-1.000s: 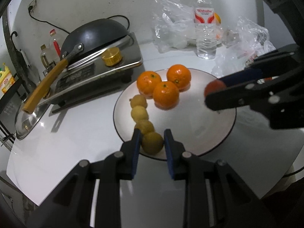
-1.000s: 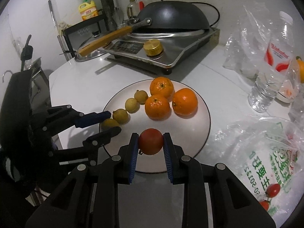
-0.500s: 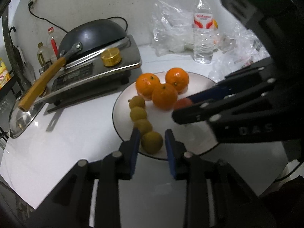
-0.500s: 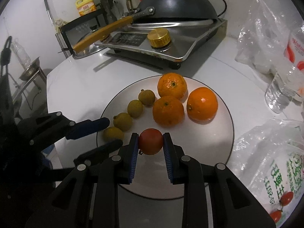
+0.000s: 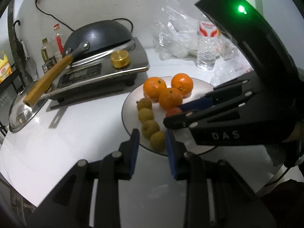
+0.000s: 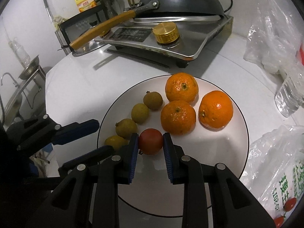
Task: Organize fruits
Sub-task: 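Lower the tomato onto the plate with the right tool while the left tool releases the yellow fruit, then move both open tools back over the cherry tomatoes on the plastic bag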
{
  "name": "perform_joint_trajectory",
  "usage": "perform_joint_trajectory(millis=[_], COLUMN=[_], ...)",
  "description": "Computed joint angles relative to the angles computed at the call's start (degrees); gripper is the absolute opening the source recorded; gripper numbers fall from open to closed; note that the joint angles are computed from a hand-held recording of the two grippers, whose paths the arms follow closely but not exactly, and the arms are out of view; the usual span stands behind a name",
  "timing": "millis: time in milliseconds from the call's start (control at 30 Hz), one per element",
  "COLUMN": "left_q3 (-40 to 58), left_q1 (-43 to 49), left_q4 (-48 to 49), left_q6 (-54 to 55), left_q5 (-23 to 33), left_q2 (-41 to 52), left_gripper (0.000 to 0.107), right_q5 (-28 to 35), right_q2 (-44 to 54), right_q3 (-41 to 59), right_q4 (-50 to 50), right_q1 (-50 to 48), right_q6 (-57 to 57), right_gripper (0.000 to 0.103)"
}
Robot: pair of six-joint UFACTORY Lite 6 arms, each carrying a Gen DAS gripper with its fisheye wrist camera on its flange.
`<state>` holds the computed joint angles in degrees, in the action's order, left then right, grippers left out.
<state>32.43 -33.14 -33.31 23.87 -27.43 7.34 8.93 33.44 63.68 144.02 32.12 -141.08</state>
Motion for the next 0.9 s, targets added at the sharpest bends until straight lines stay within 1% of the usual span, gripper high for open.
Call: perform_joint_trajectory(millis=[100, 200, 333, 500, 633, 767, 833, 900], left_q3=[-0.26, -1.11, -1.80, -2.01, -1.07, 0.78, 2.25, 3.68], left_q1=[0.08, -0.56, -1.65, -4.63, -8.44, -13.48, -15.57, -17.46], left_q4=[-0.69, -2.21, -4.28, -9.85, -17.80, -27.12, -31.31, -35.03], left_q6=[0.00, 0.67, 1.23, 4.24, 10.17, 16.77, 19.74, 22.46], left_q5=[0.29, 0.09, -0.46, -0.68, -0.90, -2.56, -3.19, -3.79], left_q2=[-0.32, -1.52, -2.38, -4.30, -5.17, -5.53, -4.95, -4.38], left_gripper=[0.029, 0.029, 0.029, 0.030, 0.030, 0.031, 0.034, 0.034], right_q5=[-0.15, 0.07, 0.54, 1.50, 3.02, 3.81, 3.95, 4.12], right_q2=[-0.61, -2.42, -6.25, -13.37, -20.12, -26.79, -30.49, -33.81], right_q3=[-0.61, -2.38, -6.17, -12.67, -19.28, -25.32, -28.38, -31.07], right_q4=[4.01, 8.64, 16.90, 25.92, 26.29, 24.66, 21.62, 20.10], right_q1=[0.10, 0.15, 0.23, 0.12, -1.00, -2.33, -3.48, -4.59], right_q6=[-3.89, -8.45, -16.61, -25.48, -25.90, -25.28, -23.04, -22.20], right_gripper=[0.028, 0.030, 0.031, 0.031, 0.031, 0.031, 0.031, 0.031])
